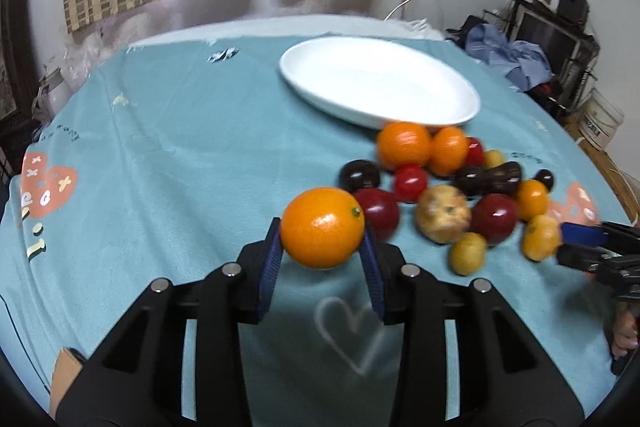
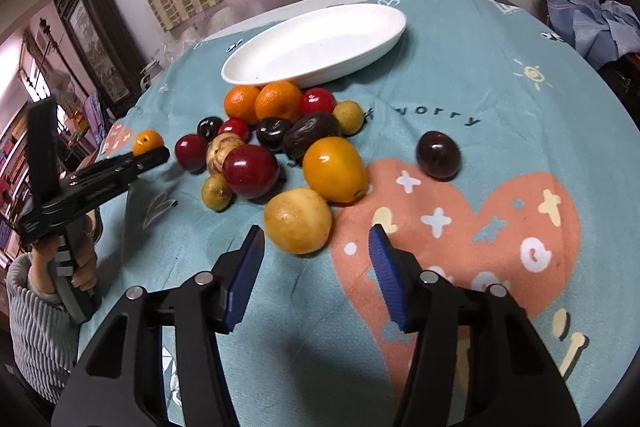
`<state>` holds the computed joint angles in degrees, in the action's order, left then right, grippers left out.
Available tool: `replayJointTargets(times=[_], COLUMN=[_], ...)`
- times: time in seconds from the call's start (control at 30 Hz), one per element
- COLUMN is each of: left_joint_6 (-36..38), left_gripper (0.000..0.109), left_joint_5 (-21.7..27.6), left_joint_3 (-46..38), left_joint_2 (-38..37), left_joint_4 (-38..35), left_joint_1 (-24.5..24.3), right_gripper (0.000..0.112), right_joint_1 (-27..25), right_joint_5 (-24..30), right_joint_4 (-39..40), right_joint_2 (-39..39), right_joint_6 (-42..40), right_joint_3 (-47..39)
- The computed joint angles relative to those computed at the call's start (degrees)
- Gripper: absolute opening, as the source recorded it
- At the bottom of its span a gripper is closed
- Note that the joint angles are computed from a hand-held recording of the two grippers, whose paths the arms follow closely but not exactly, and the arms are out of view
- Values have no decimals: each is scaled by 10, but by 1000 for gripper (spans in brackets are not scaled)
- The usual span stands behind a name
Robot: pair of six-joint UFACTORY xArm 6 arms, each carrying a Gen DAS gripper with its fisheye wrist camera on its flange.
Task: Organize fruits
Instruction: 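Grasp a small orange kumquat with the left tool while the right tool grasps a yellow plum, then carry both fruits over the white plate and open both tools to release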
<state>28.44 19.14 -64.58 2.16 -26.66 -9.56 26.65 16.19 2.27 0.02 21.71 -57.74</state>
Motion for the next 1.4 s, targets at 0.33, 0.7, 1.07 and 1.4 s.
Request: replayJointTargets(times=[0.33, 0.7, 1.07, 1.4], left_joint_6=[10, -61, -178, -176], left_gripper=[39, 39, 39, 67], left_joint_5=[15, 84, 222, 170], left_joint_3=[-8, -171, -529, -497], left_joint_2=[6, 91, 342, 334], left_joint_4=[0, 36, 115, 135], left_joint_1=[-6, -17, -29, -31], right_gripper=[37, 37, 39, 64], right_joint_1=[2, -43, -68, -73], right_joint_5=[15, 57, 207, 149], right_joint_4=[108, 110, 35, 54], right_joint_2=[35, 69, 343, 325], right_joint_6=[-87, -107, -31, -41], right_joint_3=[-39, -180, -550, -515])
